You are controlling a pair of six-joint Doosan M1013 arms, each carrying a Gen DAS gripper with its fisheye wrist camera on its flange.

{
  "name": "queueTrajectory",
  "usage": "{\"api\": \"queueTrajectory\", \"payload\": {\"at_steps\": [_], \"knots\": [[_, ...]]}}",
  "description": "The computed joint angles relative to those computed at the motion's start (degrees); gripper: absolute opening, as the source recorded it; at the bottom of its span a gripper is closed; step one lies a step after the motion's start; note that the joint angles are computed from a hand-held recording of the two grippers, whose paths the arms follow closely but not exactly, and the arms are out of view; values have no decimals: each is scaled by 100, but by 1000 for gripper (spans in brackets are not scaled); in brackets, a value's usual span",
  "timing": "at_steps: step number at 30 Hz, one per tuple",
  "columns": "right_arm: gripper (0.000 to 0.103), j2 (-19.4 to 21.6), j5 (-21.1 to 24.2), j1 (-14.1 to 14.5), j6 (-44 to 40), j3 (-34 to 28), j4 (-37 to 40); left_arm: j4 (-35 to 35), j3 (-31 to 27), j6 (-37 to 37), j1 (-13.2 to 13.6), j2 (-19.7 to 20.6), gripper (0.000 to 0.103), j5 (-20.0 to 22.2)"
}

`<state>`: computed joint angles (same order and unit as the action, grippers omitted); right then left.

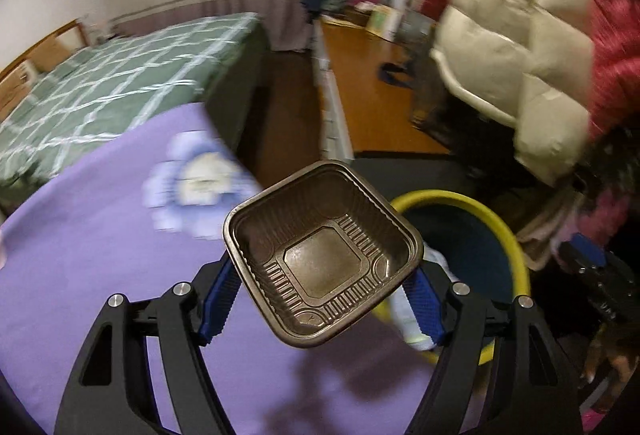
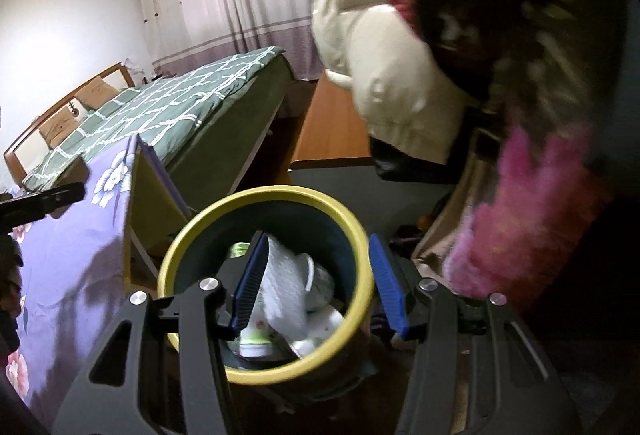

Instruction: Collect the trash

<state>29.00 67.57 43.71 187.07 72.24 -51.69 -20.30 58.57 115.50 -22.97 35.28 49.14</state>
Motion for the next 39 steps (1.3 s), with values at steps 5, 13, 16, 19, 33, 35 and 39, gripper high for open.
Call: {"api": "queueTrajectory", "payload": {"at_steps": [5, 13, 16, 19, 33, 35, 39], "knots": [[51, -163, 78, 50, 306, 277, -81, -41, -40, 130, -351, 67, 73, 278], [54, -295, 189, 107, 539, 482, -156, 196, -190, 102, -724, 288, 74, 696], [58, -289, 314, 138, 512, 440, -171, 359, -224, -77, -775, 352, 91, 710], [59, -292, 367, 197, 487, 402, -236, 424, -179, -322, -750, 325, 93, 629], [69, -131, -194, 489, -181, -87, -574, -327, 2247, -271, 281, -1687, 98, -1601], [71, -53, -363, 519, -395, -242, -584, 43, 2562, -676, 432, -1962, 98, -1859], [76, 105, -604, 603, -782, -532, -569, 680, 3200, -1484, 724, -2496, 98, -2449]]}}
